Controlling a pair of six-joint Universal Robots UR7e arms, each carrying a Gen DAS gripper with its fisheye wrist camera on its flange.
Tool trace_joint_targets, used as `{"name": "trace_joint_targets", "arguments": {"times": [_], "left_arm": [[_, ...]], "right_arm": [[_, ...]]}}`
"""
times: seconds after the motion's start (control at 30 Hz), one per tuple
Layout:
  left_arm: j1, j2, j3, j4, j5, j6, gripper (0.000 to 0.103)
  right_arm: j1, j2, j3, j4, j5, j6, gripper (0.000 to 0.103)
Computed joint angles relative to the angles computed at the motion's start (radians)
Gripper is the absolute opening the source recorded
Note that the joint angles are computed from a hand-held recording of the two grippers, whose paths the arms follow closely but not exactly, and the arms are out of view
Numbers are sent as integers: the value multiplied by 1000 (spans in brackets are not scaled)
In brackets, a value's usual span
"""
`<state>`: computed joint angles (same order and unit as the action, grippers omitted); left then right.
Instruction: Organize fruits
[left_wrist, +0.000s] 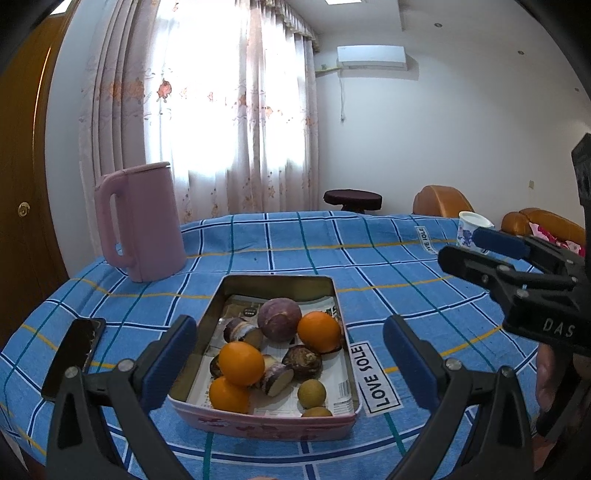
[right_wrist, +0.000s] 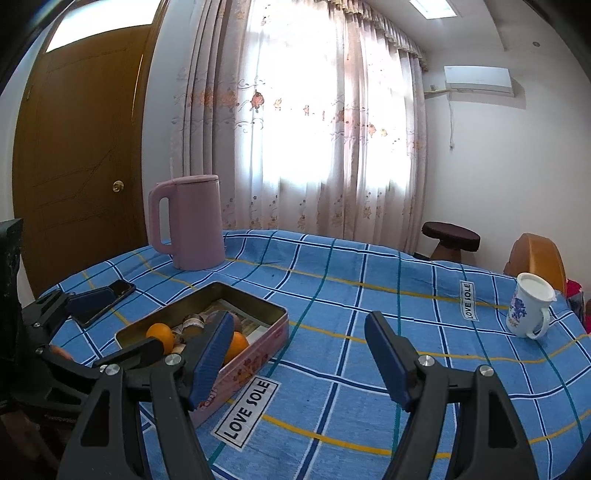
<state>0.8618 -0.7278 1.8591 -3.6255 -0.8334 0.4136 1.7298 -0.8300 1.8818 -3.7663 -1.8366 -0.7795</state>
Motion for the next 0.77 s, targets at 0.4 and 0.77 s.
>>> {"name": "trace_joint_targets", "arguments": {"times": [0.4,0.77], "left_arm": [[-1,7,-12,19,18,-24,103],[0,2,-1,22,-18,-15,103]], "right_arm": [[-3,1,4,-14,0,-7,75],[-15,-3,4,-13,-9,2,75]]}}
